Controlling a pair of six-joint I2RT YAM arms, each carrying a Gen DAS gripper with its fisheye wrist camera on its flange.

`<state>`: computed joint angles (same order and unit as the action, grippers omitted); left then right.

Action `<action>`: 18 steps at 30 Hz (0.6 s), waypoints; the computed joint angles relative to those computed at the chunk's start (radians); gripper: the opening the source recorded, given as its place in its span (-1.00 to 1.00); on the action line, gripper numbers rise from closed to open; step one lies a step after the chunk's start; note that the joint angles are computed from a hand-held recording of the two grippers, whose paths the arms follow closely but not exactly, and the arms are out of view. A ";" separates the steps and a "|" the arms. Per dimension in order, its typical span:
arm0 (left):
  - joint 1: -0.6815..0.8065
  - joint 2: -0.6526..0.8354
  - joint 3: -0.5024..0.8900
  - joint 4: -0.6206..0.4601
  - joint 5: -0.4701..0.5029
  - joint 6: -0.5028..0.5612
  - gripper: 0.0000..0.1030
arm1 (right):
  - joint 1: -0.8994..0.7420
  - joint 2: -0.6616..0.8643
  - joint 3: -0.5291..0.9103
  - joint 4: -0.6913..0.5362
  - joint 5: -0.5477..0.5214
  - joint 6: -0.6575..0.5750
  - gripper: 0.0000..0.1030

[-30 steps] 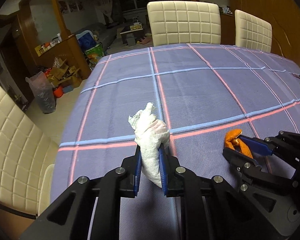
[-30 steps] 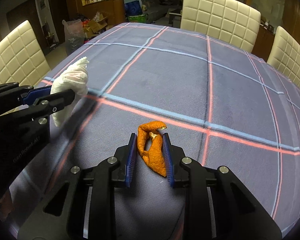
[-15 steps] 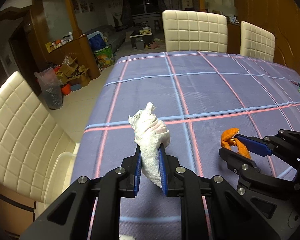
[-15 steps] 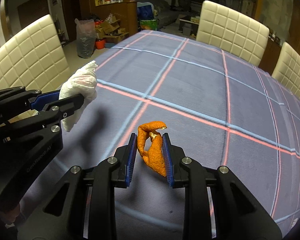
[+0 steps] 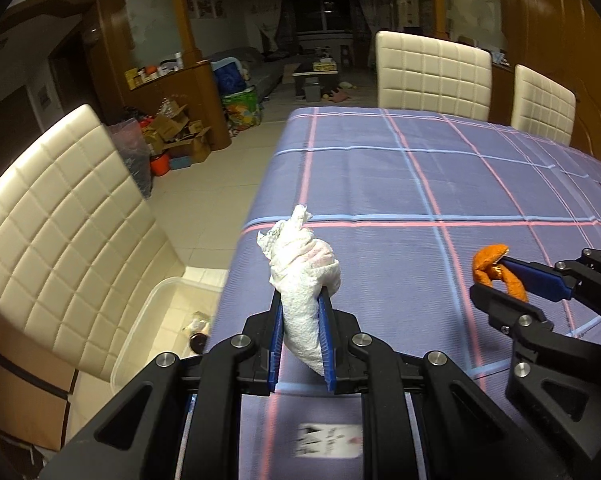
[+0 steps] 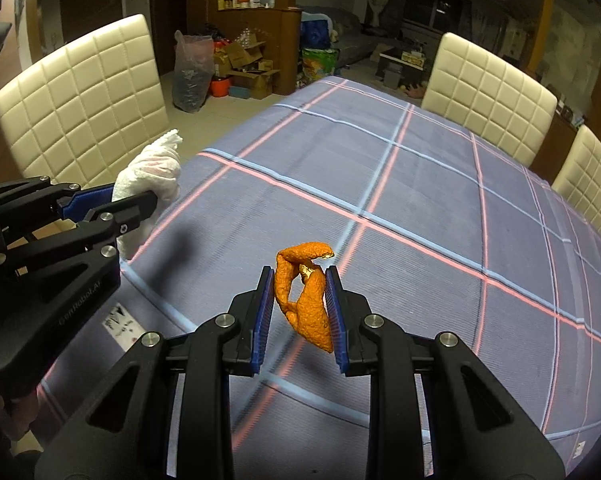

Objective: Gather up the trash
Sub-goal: 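Carry the white tissue and orange wrapper over the bin with both tools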

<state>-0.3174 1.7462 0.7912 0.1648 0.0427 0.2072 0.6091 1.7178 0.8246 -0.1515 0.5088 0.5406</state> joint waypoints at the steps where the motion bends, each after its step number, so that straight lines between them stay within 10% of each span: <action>1: 0.017 0.001 -0.001 0.001 0.006 0.004 -0.69 | 0.013 0.014 0.022 -0.011 0.006 0.003 -0.47; 18: 0.319 0.096 0.070 0.016 0.111 0.085 -0.69 | 0.098 0.329 0.464 -0.152 0.002 -0.052 -0.47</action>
